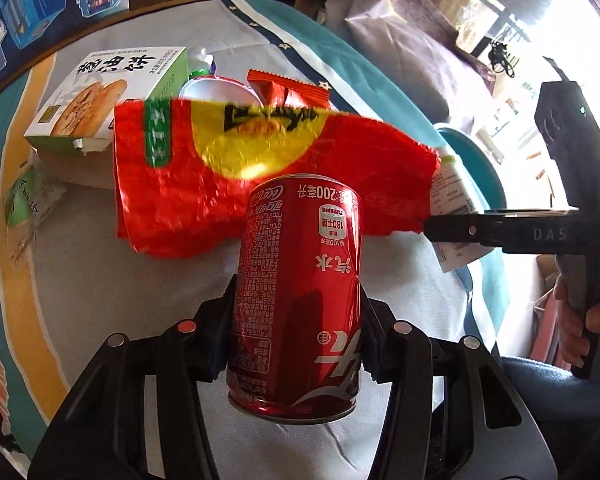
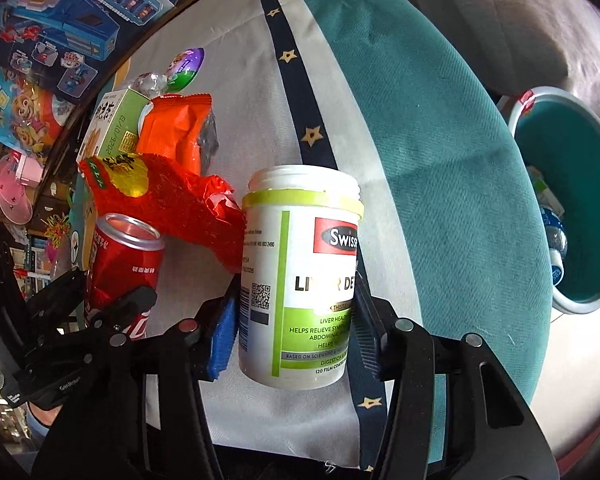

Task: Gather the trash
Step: 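Grasp the red Coca-Cola can with the left gripper while the right grasps the white-green Swisse jar, then carry can and jar over the teal bin and open both grippers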

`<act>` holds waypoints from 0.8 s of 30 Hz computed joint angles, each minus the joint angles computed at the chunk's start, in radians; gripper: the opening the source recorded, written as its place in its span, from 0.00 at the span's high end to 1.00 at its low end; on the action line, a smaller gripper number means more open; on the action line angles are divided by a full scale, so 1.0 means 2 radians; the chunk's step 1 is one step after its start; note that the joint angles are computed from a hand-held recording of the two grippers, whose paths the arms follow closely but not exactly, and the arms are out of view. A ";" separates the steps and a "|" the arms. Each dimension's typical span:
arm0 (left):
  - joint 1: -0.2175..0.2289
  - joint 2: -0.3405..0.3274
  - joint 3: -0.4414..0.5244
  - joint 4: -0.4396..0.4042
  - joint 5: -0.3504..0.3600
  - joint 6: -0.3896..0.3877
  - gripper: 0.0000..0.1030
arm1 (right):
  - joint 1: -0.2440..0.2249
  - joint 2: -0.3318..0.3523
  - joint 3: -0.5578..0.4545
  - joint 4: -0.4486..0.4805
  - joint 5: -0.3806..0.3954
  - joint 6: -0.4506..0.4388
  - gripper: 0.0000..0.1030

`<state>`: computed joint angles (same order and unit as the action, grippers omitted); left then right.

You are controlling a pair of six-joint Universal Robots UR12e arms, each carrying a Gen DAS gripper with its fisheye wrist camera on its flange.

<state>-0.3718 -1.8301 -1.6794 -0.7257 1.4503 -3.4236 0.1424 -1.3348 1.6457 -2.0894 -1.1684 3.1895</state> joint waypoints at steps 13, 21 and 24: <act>-0.011 -0.024 0.028 -0.017 0.028 -0.022 0.50 | -0.014 -0.023 0.036 -0.002 0.015 -0.013 0.53; -0.016 -0.015 0.023 -0.017 0.042 -0.025 0.50 | -0.030 -0.037 0.053 -0.040 0.036 -0.001 0.53; -0.017 -0.009 0.022 -0.012 0.040 -0.026 0.50 | -0.039 -0.043 0.057 -0.054 0.043 0.008 0.53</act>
